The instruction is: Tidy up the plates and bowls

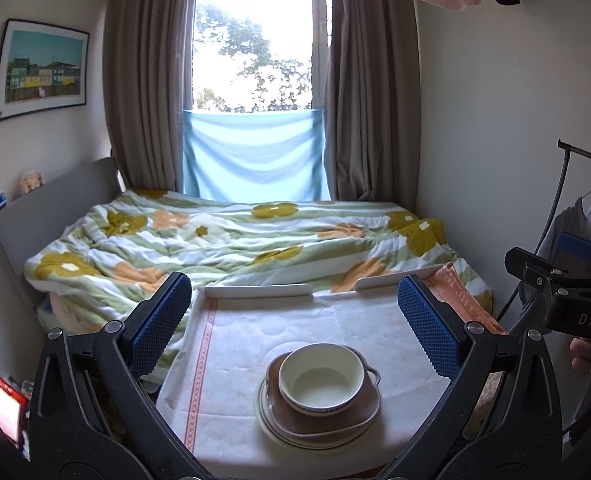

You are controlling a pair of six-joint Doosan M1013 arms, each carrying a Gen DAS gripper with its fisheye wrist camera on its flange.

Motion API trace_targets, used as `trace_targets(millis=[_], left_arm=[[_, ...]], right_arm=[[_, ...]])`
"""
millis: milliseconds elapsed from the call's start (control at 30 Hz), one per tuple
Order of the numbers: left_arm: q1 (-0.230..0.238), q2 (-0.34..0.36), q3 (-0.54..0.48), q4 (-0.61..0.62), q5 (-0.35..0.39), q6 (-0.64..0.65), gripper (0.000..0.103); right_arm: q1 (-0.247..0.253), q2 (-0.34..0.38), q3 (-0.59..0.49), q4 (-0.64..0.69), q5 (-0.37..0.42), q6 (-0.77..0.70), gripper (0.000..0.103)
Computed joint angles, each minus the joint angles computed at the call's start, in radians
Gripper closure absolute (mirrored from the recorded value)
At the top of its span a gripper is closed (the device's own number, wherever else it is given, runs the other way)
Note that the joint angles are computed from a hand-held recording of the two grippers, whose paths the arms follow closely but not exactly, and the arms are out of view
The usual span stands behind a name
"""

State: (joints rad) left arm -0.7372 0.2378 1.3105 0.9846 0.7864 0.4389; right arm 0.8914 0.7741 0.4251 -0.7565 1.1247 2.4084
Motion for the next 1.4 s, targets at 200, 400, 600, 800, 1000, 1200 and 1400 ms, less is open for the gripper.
trace_targets(millis=[200, 400, 600, 800, 1000, 1200, 1400], left_arm=[[0.0, -0.001, 0.004, 0.005, -0.009, -0.002, 0.0], [0.002, -0.001, 0.002, 0.003, -0.009, 0.0, 0.0], [0.001, 0.0, 0.001, 0.005, 0.0, -0.002, 0.0], [0.001, 0.002, -0.002, -0.002, 0.001, 0.008, 0.0], [0.001, 0.004, -0.005, -0.02, 0.008, 0.03, 0.0], [0.006, 0.009, -0.012, -0.037, 0.005, 0.054, 0.0], [0.008, 0.012, -0.015, -0.038, 0.007, 0.054, 0.0]], right_arm=[[0.003, 0.011, -0.02, -0.01, 0.017, 0.009, 0.001], [0.004, 0.021, -0.04, -0.012, 0.031, 0.009, 0.001], [0.005, 0.024, -0.046, -0.016, 0.041, 0.012, 0.001], [0.005, 0.026, -0.049, -0.01, 0.045, 0.017, 0.001], [0.006, 0.027, -0.049, -0.007, 0.051, 0.024, 0.001], [0.004, 0.031, -0.055, -0.002, 0.06, 0.034, 0.001], [0.005, 0.035, -0.061, -0.003, 0.067, 0.032, 0.001]])
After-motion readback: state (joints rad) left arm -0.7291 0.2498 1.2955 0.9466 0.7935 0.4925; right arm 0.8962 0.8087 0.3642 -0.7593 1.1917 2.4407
